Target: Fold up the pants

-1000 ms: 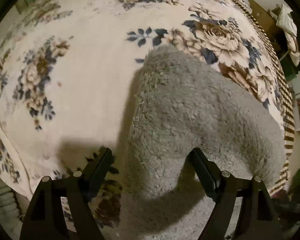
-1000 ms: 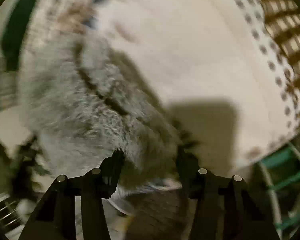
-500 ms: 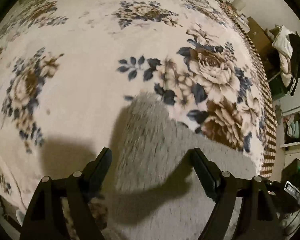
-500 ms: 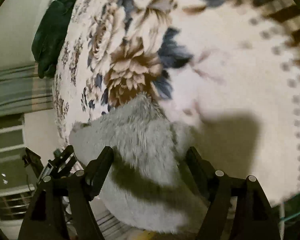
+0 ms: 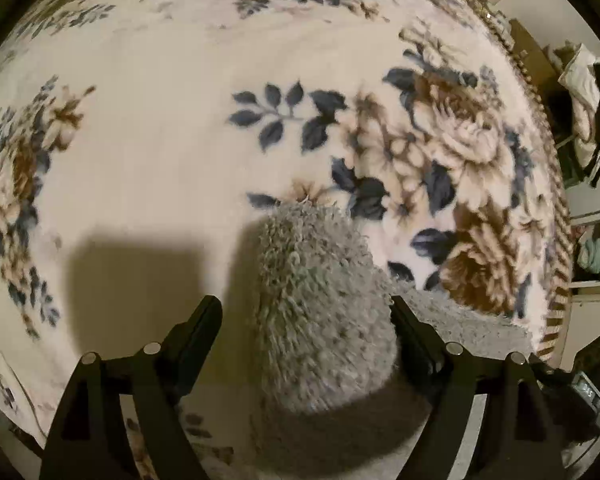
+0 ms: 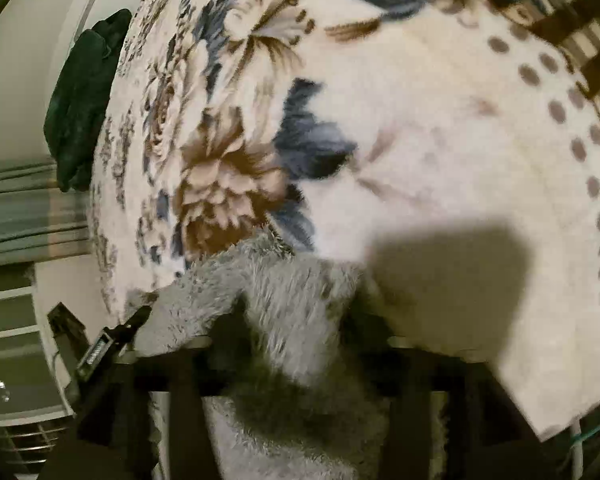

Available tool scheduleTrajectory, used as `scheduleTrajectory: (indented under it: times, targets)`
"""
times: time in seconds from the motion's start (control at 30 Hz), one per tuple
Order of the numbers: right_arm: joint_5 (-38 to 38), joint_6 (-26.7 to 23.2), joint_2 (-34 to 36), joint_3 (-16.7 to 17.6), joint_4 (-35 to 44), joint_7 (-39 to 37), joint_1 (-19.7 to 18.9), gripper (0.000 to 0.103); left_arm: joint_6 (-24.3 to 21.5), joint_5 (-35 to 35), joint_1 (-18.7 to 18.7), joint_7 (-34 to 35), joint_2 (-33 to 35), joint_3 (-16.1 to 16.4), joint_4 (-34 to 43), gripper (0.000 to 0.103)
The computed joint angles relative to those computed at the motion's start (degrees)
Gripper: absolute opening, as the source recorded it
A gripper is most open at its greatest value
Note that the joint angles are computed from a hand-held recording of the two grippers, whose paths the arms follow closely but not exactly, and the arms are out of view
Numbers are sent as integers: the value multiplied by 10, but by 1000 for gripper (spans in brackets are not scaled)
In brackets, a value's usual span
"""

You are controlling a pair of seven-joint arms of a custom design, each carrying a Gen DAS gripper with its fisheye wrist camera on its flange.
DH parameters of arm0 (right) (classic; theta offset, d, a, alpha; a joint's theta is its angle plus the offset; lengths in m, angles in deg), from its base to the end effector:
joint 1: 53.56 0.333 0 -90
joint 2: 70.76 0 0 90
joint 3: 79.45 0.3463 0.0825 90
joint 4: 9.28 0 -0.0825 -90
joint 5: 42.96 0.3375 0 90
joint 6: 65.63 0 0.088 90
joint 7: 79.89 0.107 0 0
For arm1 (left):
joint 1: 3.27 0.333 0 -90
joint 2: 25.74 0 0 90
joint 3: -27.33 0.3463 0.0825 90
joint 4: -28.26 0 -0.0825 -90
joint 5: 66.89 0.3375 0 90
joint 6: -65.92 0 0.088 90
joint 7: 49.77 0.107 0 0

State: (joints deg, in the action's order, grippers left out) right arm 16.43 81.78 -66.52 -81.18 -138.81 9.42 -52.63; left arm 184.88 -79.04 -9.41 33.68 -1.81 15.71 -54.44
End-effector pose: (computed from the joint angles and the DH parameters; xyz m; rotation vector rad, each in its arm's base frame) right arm 0.5136 -0.0212 0.4093 -0.9007 2.3423 0.3845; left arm 0.6433 -0.1894 0.5193 2.0189 -2.2026 0.5061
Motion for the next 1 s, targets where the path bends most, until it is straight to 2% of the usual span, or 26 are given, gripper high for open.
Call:
scheduleTrajectory:
  times: [0.03,0.17,0.3,0.33,0.37,0.4,0.43,0.5,0.6,0.67,0.73,0.77,0.8,0.83,0.87,0.9,0.93,0.97,1.0]
  targets:
    - [8,2,-18,0,-13,-15,-1,95,7,-18,9,5,-12,-3,-13,82]
    - [-22,-35,-99,-8,-80,12,10,95,34,-106,46,33,-86,-6,-95,84]
    - [59,-62,-136,-17,-142,-14,39,95,46,-110,43,46,-134,7,-163,84]
    - [74,-59,-135,-14,-152,-20,46,84,48,-107,40,48,-139,9,-175,84]
    - [99,-51,-136,-11,-162,-30,54,66,47,-102,37,49,-143,11,-185,84]
    - [107,-45,-136,-6,-170,-29,60,20,41,-101,36,50,-144,12,-195,84]
    - [103,-32,-143,1,-178,-20,65,13,40,-102,34,50,-144,12,-198,84]
    - [95,-13,-167,7,-195,-6,74,12,48,-106,32,57,-148,13,-211,85]
    - [31,0,-205,11,-219,61,78,11,54,-107,28,65,-149,13,-215,84]
    - [-33,-16,-205,8,-225,111,76,10,55,-109,27,71,-147,13,-215,85]
    - [-26,-20,-189,-7,-230,109,84,11,55,-107,25,76,-146,13,-215,84]
    - [6,-29,-178,-20,-227,79,91,11,56,-106,24,77,-146,12,-215,85]
    - [20,-42,-170,-27,-223,61,90,20,56,-106,24,79,-148,13,-216,85]
    - [8,-48,-169,-26,-220,63,85,45,55,-106,24,79,-149,13,-217,85]
    - [-1,-39,-176,-21,-221,61,81,59,53,-107,25,80,-150,14,-217,85]
    - [19,-20,-188,-21,-227,31,84,78,53,-116,27,84,-155,14,-221,84]
    - [59,0,-195,-24,-230,-25,93,86,56,-125,29,89,-159,14,-224,84]
    - [71,21,-192,-21,-225,-63,97,89,61,-142,32,100,-165,14,-230,85]
    - [63,31,-187,-18,-222,-83,97,95,70,-172,37,122,-173,14,-241,91]
